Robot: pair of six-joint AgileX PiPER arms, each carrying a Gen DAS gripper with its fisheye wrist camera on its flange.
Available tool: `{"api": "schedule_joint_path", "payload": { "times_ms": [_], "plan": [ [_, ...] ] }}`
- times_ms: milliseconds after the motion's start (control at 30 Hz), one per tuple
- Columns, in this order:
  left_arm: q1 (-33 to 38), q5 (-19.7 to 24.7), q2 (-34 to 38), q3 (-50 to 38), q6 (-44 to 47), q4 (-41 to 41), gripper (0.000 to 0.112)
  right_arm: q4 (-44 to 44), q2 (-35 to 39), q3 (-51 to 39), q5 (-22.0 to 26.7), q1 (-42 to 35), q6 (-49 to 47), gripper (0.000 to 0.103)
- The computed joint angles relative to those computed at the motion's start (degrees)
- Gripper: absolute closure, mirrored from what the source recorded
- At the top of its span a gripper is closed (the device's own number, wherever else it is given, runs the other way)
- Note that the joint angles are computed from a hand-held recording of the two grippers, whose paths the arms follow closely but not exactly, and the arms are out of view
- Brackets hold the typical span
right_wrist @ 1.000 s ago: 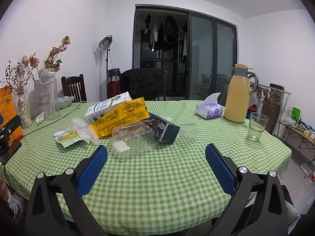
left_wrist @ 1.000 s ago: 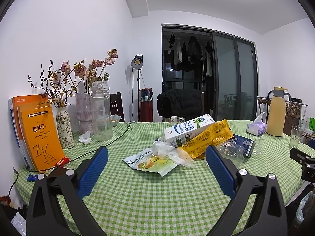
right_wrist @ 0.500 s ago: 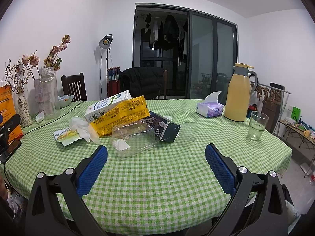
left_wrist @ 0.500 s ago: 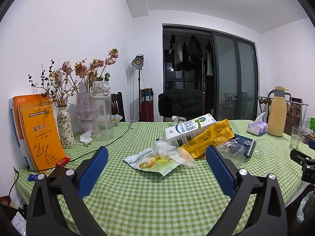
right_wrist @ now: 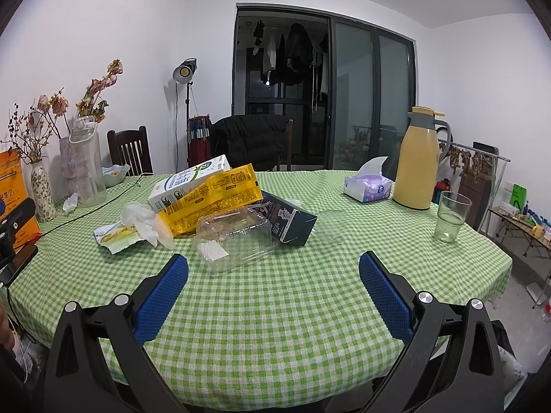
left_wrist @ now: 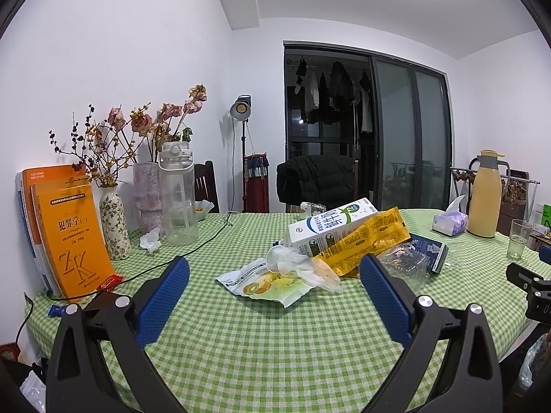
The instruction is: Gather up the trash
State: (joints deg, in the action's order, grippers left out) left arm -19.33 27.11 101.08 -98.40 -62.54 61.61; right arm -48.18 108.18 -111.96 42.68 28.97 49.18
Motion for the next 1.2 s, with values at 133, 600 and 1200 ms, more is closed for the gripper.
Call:
{"api": "schedule_joint_path", "payload": {
  "times_ms": [133, 600, 1200],
  "plan": [
    [0.02, 0.02, -0.04, 0.05, 0.16, -0.14, 0.016, -0.1, -0.06, 0.25, -0.17, 0.01, 0.25, 0.008],
    [-0.5, 0.21, 0.31, -0.03, -0.15, 0.59, 0.016, 0.78, 0.02, 0.59, -0.36, -0.02, -0.76, 0.008],
    [0.68, 2.27, 4.07, -4.09, 7.05, -6.99, 0.016, 9.39, 4.85, -4.55, -1.1, -1.74, -5.77, 0.008]
  ]
}}
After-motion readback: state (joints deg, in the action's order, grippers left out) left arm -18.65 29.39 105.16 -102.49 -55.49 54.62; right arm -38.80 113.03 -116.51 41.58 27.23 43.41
